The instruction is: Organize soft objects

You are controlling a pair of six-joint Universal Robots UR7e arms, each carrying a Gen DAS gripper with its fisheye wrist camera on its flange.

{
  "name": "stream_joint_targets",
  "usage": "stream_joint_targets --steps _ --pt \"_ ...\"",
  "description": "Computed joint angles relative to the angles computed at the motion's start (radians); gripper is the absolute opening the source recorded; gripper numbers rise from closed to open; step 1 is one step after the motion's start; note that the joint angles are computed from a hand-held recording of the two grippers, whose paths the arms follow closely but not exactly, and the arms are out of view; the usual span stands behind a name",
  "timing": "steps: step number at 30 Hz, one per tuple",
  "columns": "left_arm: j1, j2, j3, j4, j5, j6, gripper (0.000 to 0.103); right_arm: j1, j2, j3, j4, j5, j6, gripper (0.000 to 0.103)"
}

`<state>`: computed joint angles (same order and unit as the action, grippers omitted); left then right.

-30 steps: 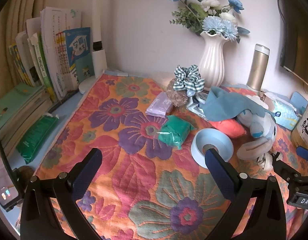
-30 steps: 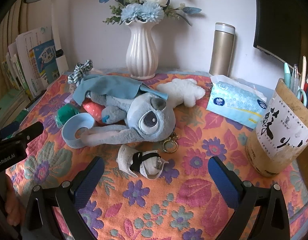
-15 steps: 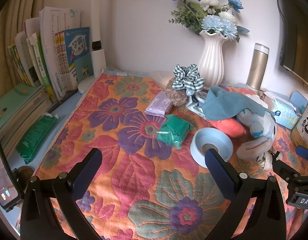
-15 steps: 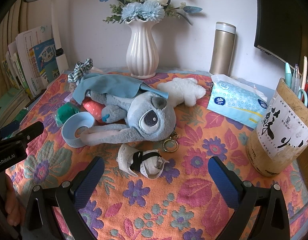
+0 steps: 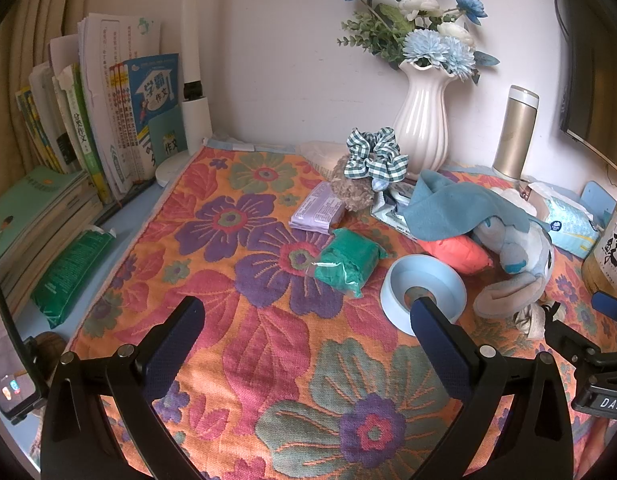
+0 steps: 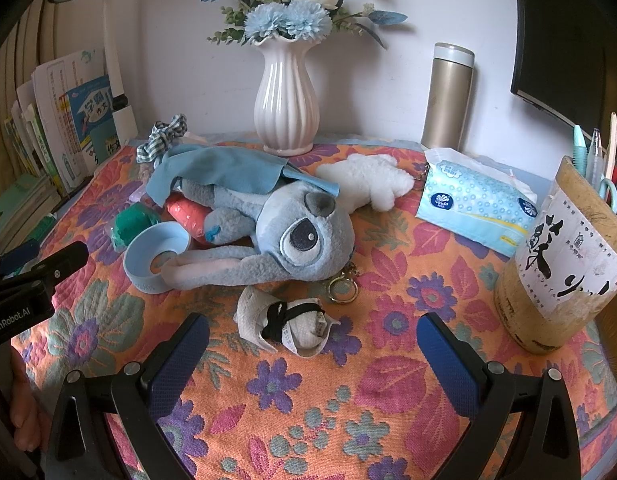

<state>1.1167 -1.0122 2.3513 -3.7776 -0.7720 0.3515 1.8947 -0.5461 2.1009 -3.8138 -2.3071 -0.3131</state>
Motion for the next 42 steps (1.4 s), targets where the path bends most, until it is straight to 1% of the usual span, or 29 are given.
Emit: stream_joint_targets --steps 20,26,29,32,34,37,39,41,42 --pt "0.0 -0.001 -0.002 0.009 0.003 -0.004 0.102 0.003 0.003 0.003 -0.023 0.001 -0.007 0.103" --pt "0.005 -0.025 0.001 0.077 -0.004 -0.057 0.102 0.009 0.008 0.013 -0.099 0.007 -0.029 0.103" --pt "0.007 -0.057 0.016 0.105 -0.035 -0.069 0.102 0.008 -0.013 0.033 -0.09 0.034 -0.031 0.103" --pt "0.002 -0.108 0.048 0.144 -0.074 -0.047 0.102 0.004 -0.048 0.074 -0.107 0.024 0.002 0.103" --pt "0.001 -0.146 0.065 0.195 -0.113 -0.041 0.102 -0.016 -0.102 0.129 -0.09 0.044 0.037 0.103" --pt "0.001 -0.21 0.08 0.32 -0.186 -0.046 0.102 -0.036 -0.175 0.214 -0.102 0.062 0.047 0.103" --pt "-0.008 -0.23 0.089 0.363 -0.222 -0.043 0.102 -0.043 -0.221 0.264 -0.108 0.067 0.049 0.103" --pt "-0.015 -0.234 0.089 0.379 -0.249 -0.043 0.102 -0.066 -0.278 0.332 -0.121 0.122 0.05 0.103" --pt "-0.017 -0.232 0.086 0.388 -0.258 -0.044 0.102 -0.079 -0.304 0.356 -0.107 0.152 0.061 0.103"
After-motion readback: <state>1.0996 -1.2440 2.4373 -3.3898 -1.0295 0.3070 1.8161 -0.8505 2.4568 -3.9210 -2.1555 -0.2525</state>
